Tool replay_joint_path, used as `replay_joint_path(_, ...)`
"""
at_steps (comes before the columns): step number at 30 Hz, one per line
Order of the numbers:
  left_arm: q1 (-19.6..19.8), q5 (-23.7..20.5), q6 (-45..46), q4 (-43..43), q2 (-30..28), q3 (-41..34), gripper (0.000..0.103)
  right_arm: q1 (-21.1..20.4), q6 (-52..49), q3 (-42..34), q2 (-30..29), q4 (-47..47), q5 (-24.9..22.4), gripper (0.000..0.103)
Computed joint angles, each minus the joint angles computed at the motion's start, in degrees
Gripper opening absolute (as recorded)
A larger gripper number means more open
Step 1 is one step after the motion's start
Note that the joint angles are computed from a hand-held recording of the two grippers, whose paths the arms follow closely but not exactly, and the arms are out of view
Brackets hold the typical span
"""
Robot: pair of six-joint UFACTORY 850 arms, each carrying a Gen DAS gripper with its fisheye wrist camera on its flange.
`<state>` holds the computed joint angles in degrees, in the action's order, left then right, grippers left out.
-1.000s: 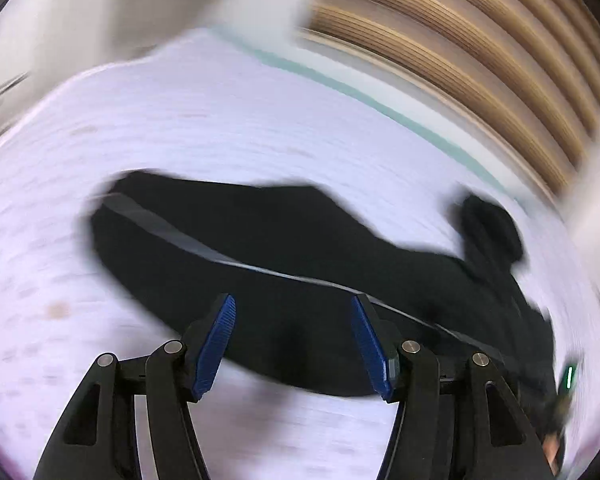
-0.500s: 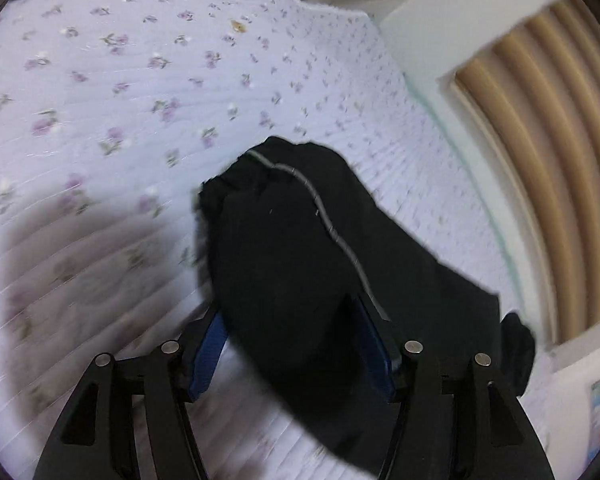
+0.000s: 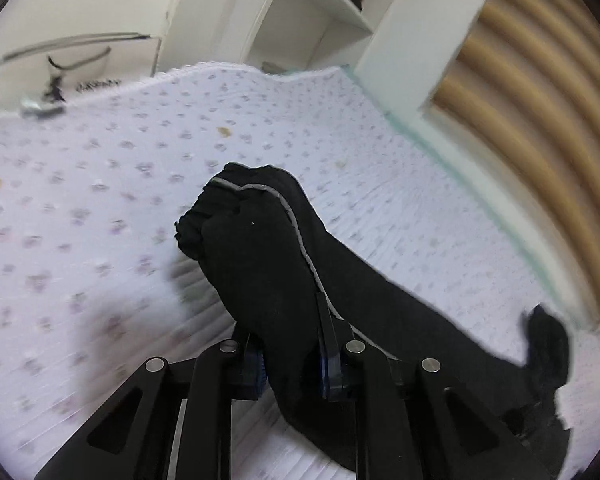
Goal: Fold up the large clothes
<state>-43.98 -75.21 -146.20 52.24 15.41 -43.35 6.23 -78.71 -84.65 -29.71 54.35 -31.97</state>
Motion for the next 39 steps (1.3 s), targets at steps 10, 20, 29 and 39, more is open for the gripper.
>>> replay_joint_path(10, -6.5, -8.8, 22.5, 12.3, -16.6, -26.6, 0.017, 0.0, 4.9, 0.2, 1.7, -3.6, 1.0, 0.088)
replay_joint_path(20, -3.9, 15.3, 49.4, 10.5, -45.2, -64.4, 0.017, -9.8, -1.3, 0.2, 9.7, 6.4, -10.4, 0.088)
replay_joint_path(29, 1.0, 26.6, 69.6, -19.1, -66.6, -82.1, 0.017, -13.2, 2.7, -2.6, 7.5, -2.0, -12.8, 0.088)
replay_joint_path(39, 1.3, 45.1, 64.8, -18.2, -54.2, -65.4, 0.040, -11.7, 14.6, -10.5, 0.9, -9.3, -23.5, 0.088)
